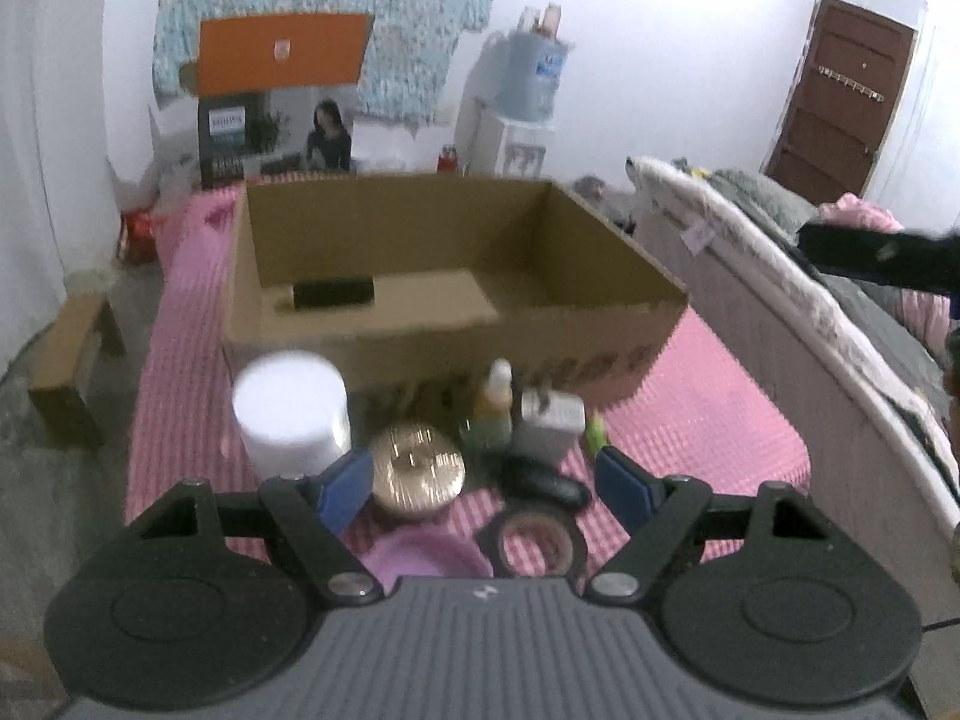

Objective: Organize rigid objects
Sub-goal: 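Withdraw the right tool from the box back over the table, then grasp the green glue stick upright with the right tool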

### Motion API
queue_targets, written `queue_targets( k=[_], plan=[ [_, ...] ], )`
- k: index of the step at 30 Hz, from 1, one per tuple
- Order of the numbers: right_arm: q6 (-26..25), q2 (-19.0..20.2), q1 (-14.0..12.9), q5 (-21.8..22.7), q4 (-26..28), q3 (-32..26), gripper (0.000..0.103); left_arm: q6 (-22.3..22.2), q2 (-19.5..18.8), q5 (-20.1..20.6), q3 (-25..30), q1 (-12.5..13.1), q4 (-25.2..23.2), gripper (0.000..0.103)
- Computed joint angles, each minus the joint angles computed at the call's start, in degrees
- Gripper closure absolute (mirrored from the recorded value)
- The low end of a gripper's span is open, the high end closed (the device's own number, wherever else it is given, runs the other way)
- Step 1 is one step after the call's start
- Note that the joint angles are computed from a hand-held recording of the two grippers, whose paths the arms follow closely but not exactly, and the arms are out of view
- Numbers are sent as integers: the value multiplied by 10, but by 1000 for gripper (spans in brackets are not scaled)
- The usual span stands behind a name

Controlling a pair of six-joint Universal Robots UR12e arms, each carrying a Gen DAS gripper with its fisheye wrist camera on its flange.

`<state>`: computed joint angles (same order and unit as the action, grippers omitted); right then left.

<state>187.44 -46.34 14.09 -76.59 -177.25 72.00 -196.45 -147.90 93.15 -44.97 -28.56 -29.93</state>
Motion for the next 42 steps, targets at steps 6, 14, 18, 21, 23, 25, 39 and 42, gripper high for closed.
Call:
queue_targets(
  k=[6, 14, 18, 21, 23, 25, 39, 42],
  plan=[
    [61, 2, -9, 61, -12, 37, 1, 18, 2, 23, -14, -9, -25, 21],
    [46, 30, 14, 44, 80, 6, 1, 43, 1, 35, -20, -13, -61, 21],
    [46, 49, 17, 63, 117, -26, 1, 50, -3, 12, -17, -13, -58, 21],
    [47, 59, 18, 69, 138, -44, 2, 73, -13, 4, -1, -16, -56, 21],
    [50, 65, 18, 74, 151, -55, 3, 92, -21, 2, 13, -18, -59, 21],
    [49, 71, 18, 71, 166, -65, 9, 106, -30, -3, 28, -19, -64, 22],
    [22, 102, 5, 29, 237, -124, 61, 198, -143, -57, 244, -25, -172, 49],
    [22, 116, -1, 60, 264, -148, 70, 196, -176, -69, 310, -24, -212, 53]
  ],
)
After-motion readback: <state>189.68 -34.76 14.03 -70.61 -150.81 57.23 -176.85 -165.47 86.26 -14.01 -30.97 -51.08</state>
